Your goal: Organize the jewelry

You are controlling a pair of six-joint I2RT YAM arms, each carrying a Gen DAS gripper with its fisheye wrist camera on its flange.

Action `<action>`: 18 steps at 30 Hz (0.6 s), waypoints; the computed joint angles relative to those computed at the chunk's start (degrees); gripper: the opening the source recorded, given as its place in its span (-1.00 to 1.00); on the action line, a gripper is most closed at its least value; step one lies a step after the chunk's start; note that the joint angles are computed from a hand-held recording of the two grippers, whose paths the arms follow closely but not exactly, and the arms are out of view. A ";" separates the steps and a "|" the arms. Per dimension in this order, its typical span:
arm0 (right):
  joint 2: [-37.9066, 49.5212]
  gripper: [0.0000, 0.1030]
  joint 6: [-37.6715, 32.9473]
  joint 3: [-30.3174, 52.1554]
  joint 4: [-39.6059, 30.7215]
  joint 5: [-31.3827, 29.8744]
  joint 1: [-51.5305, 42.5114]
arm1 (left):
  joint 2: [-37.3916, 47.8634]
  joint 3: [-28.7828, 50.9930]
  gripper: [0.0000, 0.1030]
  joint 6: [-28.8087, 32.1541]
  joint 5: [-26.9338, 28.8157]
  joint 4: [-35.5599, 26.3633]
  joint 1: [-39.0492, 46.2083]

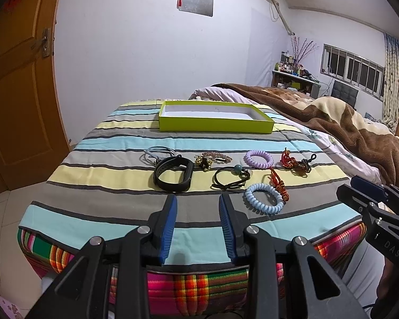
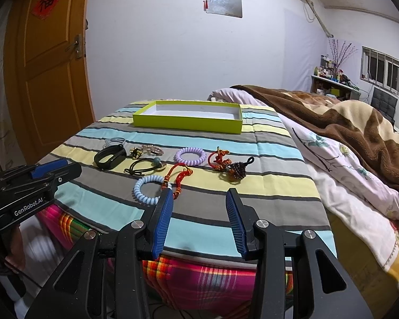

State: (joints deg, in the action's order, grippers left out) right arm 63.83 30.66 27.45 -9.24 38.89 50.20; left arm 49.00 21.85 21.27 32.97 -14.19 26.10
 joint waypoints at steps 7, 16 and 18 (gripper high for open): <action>0.05 -0.18 0.02 -0.09 0.35 0.25 -0.04 | -0.55 -0.33 -0.34 -0.34 -0.43 0.09 -0.41; -0.07 -0.18 0.48 -0.05 -0.19 0.70 0.36 | -0.71 -0.40 -0.34 -0.39 -0.51 0.09 -0.49; -0.12 -0.18 0.49 -0.03 -0.31 0.72 0.34 | -0.75 -0.43 -0.34 -0.42 -0.53 0.09 -0.50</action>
State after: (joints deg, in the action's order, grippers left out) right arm 63.71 31.14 27.43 -9.55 39.61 50.54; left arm 48.25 21.42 20.86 32.44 -14.10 25.60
